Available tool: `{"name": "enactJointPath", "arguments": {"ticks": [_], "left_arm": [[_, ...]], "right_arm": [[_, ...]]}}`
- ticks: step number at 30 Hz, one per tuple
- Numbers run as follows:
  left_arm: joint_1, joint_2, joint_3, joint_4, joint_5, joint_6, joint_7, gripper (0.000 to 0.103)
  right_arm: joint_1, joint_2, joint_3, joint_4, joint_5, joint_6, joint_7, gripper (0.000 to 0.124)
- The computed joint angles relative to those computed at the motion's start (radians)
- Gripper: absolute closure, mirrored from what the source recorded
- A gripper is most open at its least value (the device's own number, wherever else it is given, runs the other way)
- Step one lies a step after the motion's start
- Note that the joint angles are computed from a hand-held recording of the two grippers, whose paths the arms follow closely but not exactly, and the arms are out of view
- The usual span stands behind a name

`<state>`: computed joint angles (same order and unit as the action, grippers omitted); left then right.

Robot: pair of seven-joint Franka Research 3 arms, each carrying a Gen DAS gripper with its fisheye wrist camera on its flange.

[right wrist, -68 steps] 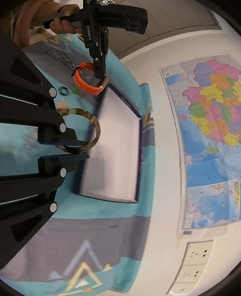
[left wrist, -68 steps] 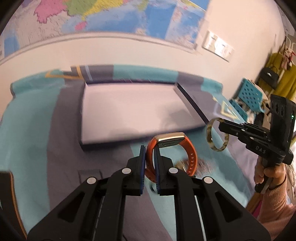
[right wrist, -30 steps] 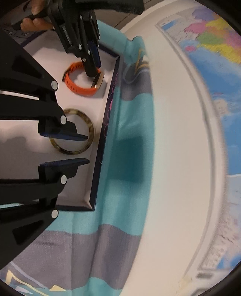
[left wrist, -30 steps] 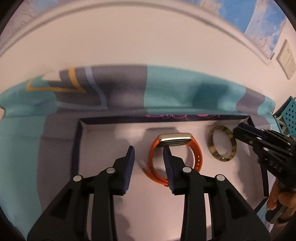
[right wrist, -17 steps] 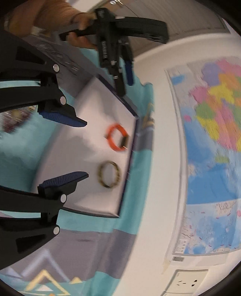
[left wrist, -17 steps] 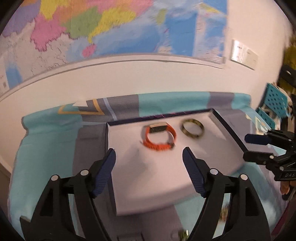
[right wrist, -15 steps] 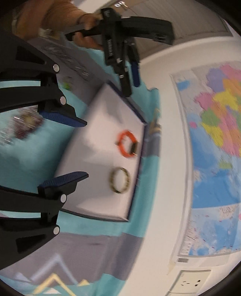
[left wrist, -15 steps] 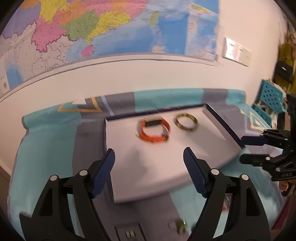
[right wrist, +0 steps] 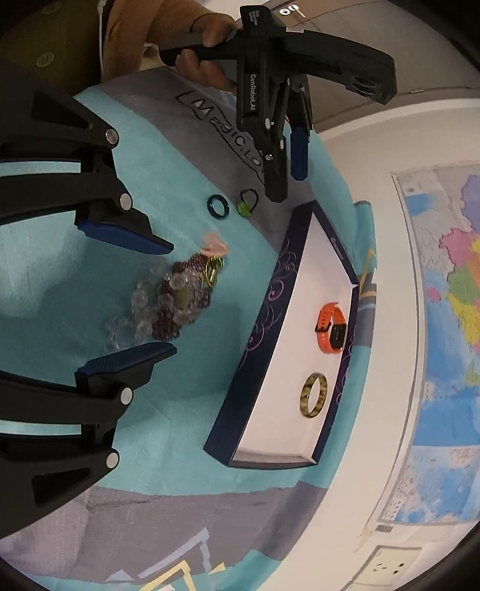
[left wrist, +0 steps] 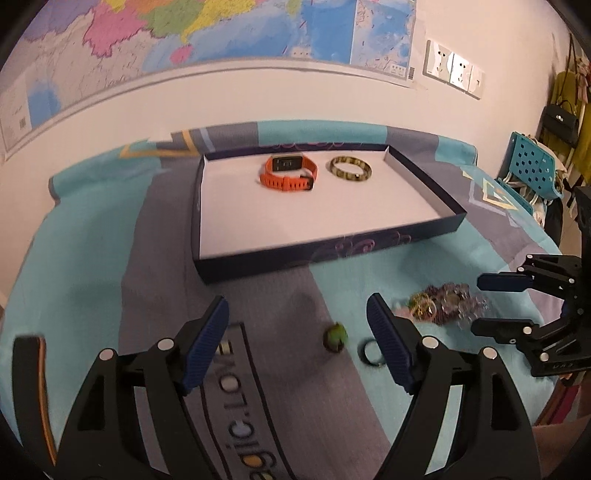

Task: Organize jewelry
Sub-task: 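Move both tools back over the remaining jewelry pile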

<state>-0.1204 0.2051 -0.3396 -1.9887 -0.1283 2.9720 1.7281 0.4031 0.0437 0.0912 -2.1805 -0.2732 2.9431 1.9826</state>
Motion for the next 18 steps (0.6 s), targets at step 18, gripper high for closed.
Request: {"name": "enactJointPath", "arguments": {"ticks": [18], "left_arm": [[0.011, -0.058, -0.010, -0.092, -0.129, 0.007, 0.077, 0.025]], "right_arm": [[0.045, 0.041, -0.029, 0.076, -0.318, -0.119, 0.224, 0.100]]}}
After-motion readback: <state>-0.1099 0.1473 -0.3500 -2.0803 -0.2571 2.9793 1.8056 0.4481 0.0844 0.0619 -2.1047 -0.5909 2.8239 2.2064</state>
